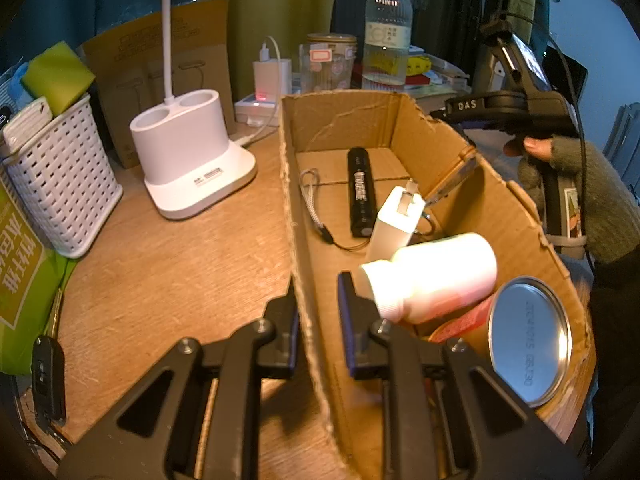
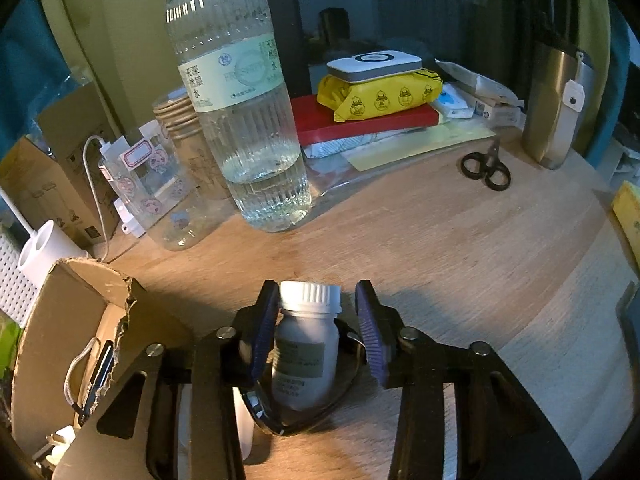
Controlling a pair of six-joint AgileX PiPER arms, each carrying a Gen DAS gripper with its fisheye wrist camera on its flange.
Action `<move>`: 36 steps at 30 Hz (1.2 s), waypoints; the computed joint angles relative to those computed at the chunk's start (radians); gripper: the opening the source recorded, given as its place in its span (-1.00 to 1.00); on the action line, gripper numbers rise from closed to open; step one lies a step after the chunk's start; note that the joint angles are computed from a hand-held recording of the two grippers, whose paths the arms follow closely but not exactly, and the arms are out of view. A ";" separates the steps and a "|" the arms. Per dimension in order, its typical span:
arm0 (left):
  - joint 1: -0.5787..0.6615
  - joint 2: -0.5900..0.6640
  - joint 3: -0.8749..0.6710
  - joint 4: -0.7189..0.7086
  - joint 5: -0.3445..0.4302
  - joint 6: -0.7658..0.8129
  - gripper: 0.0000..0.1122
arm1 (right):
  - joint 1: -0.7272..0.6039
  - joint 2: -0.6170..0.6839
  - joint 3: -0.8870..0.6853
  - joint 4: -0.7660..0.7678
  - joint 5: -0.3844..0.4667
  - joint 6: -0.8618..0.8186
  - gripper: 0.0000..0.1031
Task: Organize rigid objects
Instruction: 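Close the right gripper around the small white pill bottle, then lift the pill bottle with the right gripper and carry it over the box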
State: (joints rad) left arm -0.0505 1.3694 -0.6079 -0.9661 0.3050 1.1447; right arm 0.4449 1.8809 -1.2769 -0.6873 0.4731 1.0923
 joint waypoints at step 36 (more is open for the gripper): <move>-0.002 -0.006 0.011 -0.022 -0.012 0.026 -0.68 | 0.206 -0.270 0.154 -0.267 0.152 0.304 -0.35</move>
